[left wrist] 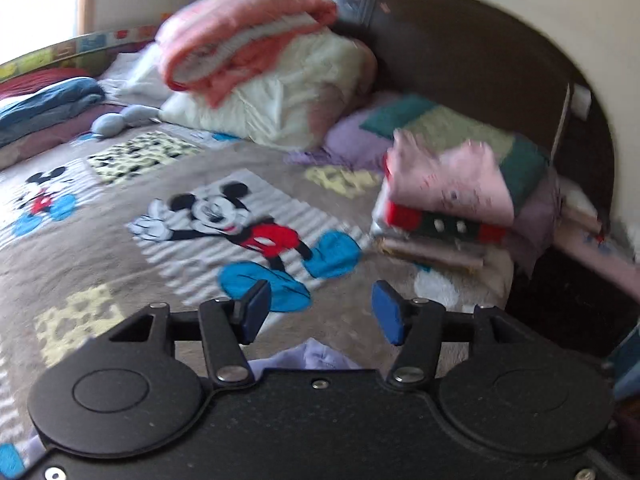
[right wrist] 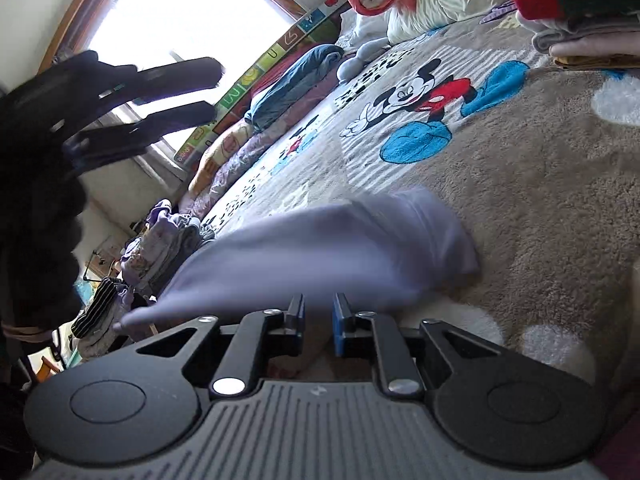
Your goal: Fold clothes
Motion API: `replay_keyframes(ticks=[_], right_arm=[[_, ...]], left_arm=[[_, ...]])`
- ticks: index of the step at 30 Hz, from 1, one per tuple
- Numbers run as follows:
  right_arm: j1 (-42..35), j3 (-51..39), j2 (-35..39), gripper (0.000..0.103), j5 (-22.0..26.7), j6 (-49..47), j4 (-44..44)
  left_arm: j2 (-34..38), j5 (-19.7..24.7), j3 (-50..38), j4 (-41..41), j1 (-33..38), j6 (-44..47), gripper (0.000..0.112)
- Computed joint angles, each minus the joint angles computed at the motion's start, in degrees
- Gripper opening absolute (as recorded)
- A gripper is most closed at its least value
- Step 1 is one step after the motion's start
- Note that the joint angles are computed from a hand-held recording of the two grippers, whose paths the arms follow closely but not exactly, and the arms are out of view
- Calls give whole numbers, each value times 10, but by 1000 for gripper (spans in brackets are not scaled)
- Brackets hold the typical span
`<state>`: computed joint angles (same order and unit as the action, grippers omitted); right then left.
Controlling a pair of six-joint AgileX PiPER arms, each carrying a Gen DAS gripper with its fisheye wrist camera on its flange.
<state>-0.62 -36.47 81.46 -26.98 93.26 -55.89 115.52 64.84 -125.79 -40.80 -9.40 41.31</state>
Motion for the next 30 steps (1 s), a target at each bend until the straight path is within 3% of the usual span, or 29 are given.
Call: replay_keyframes(ticks=[3, 6, 10, 14, 16, 17, 20, 23, 26, 30], right_arm=[[18, -10, -7, 23, 13, -11, -9], [69, -31, -23, 25, 68, -87, 19], [158, -89, -36, 45, 167, -260, 88], [247, -172, -20, 56, 267, -438, 113], [292, -216, -2, 74, 323, -530, 121], [315, -236, 10, 77, 350, -543, 91], [366, -289, 52, 80, 419, -653, 97], [396, -322, 92, 80, 465, -698, 63], [411, -343, 123, 80, 497, -716, 33], [401, -356, 139, 79, 500, -707, 16]], left_arm=[[-32, -20, 35, -49, 79, 17, 59], [-77, -53, 110, -88, 166, 54, 60], [-132, -83, 231, -121, 271, 146, 60], [-163, -92, 327, -129, 351, 267, 60], [-167, -89, 361, -135, 380, 324, 60], [-166, -84, 373, -137, 393, 348, 60], [-150, -57, 378, -130, 416, 403, 61], [-137, -28, 385, -137, 426, 477, 65], [-124, -43, 394, -126, 411, 533, 66], [-95, -71, 390, -105, 385, 578, 66]])
